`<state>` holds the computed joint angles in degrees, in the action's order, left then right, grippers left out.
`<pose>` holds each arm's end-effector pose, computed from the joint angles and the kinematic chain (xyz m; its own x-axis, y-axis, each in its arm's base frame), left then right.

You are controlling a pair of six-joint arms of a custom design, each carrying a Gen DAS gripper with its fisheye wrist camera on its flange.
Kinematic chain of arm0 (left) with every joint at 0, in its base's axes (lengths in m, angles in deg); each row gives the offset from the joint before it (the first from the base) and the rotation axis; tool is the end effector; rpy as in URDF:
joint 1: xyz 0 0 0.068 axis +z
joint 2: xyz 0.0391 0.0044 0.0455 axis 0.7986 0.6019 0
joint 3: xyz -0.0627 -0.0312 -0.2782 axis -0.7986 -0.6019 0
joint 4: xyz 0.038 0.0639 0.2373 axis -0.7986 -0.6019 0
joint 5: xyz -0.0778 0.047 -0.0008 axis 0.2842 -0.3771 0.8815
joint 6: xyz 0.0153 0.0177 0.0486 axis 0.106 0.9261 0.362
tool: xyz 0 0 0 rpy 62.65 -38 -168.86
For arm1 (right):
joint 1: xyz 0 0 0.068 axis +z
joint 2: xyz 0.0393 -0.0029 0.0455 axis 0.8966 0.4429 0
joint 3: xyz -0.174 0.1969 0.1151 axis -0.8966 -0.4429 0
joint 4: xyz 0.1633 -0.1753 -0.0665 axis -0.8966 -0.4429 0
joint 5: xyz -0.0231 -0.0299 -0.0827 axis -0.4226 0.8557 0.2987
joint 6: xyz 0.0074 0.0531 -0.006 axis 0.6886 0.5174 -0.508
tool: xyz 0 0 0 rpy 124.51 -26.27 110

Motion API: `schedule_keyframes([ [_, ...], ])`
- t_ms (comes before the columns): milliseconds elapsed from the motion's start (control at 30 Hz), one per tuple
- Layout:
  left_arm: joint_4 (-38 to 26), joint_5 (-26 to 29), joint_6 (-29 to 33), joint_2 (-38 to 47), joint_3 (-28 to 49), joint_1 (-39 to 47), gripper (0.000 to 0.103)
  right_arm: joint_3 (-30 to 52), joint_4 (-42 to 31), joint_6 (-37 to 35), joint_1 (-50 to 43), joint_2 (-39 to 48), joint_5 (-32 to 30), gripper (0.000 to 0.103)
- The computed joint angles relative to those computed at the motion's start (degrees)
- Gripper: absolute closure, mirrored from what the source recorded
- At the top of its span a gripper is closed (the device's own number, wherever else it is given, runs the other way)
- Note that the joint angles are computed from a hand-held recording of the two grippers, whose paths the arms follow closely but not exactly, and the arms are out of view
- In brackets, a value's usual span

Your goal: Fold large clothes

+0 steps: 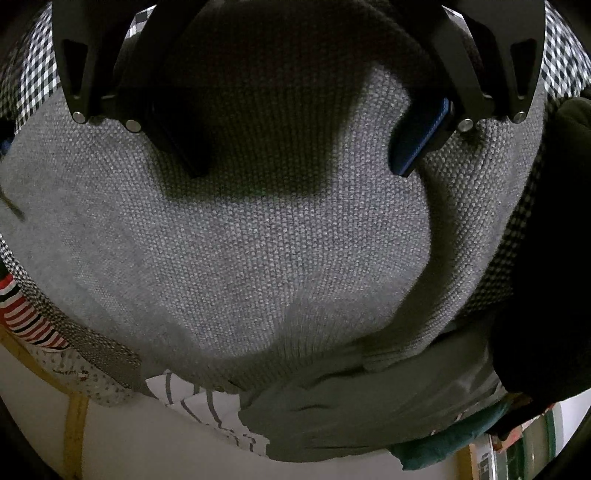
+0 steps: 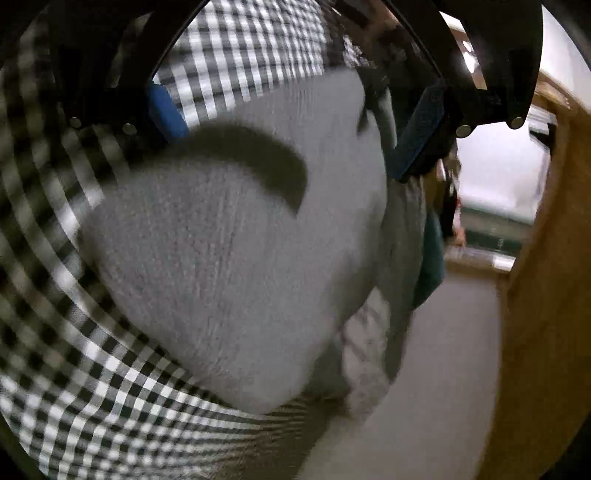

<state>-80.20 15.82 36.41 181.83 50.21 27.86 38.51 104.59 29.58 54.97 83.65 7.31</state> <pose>0.2697 -0.1105 0.1624 -0.7755 -0.1589 -0.6111 -0.2333 0.9714 0.0434 0.2867 -0.0163 0.0970 -0.8280 0.5425 -0.1417 0.1571 0.4670 0.8702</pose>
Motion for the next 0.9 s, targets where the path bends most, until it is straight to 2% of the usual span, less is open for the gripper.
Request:
schedule_keyframes([
  [33,-0.11,-0.01,-0.06,0.03,0.05,0.00,0.004,0.71,0.36,2.12,0.29,0.43,0.20,0.002],
  [67,-0.19,-0.04,-0.15,0.05,0.10,-0.01,0.004,0.62,4.66,7.73,0.36,1.63,-0.60,0.002],
  [100,-0.28,-0.10,-0.18,0.04,0.14,-0.05,0.004,0.33,7.85,10.39,-0.87,2.61,-2.50,0.002],
  [133,-0.34,-0.12,-0.17,0.01,0.15,-0.07,0.004,-1.02,14.68,15.25,-1.34,4.15,-3.73,0.004],
  [167,-0.55,-0.10,-0.22,0.00,0.22,-0.08,0.004,-2.45,20.06,19.54,-2.04,5.11,-4.19,0.011],
  [200,-0.78,-0.08,-0.27,0.01,0.35,-0.10,0.004,-2.92,21.41,20.44,-2.42,5.51,-4.45,0.020],
  [233,-1.11,0.04,-0.33,-0.03,0.49,-0.07,0.004,-2.69,17.35,17.29,-2.56,4.36,-4.04,0.044],
  [267,-1.46,0.14,-0.38,-0.10,0.62,-0.05,0.004,-2.62,15.00,14.67,-2.89,3.61,-4.49,0.056],
  [300,-1.74,0.17,-0.37,-0.15,0.73,-0.07,0.004,-3.43,15.62,12.50,-3.67,3.16,-5.81,0.061],
  [367,-1.86,0.02,-0.37,-0.27,0.73,-0.15,0.004,-3.29,11.58,7.96,-4.87,2.33,-6.91,0.062],
  [433,-1.57,-0.67,-0.70,-0.23,0.50,-0.50,0.004,-0.74,4.86,5.60,-4.94,3.66,-6.17,0.055],
  [500,-2.04,-1.27,-1.29,-0.18,0.66,-0.91,0.004,1.74,3.82,6.84,-3.96,6.80,-5.53,0.054],
  [567,-2.43,-1.37,-1.54,-0.18,0.86,-1.00,0.004,-0.59,10.67,11.49,-2.54,6.72,-1.71,0.066],
  [633,-3.52,-0.88,-1.58,-0.32,1.43,-0.91,0.004,-5.76,31.54,25.29,-2.68,11.50,-1.88,0.070],
  [667,-4.36,-0.52,-1.51,-0.41,1.82,-0.88,0.004,-7.86,36.67,27.40,-3.29,12.07,-2.01,0.073],
  [733,-6.98,0.32,-1.04,-0.55,3.10,-1.06,0.004,-9.97,38.13,25.45,-5.21,11.12,-3.17,0.076],
  [867,-8.66,2.30,-1.82,-1.29,3.78,-2.89,0.004,-11.31,44.81,26.43,-13.88,14.11,-12.86,0.079],
  [900,-8.25,3.50,-2.31,-1.88,3.42,-3.92,0.004,-11.15,43.92,25.37,-15.56,13.94,-13.79,0.079],
])
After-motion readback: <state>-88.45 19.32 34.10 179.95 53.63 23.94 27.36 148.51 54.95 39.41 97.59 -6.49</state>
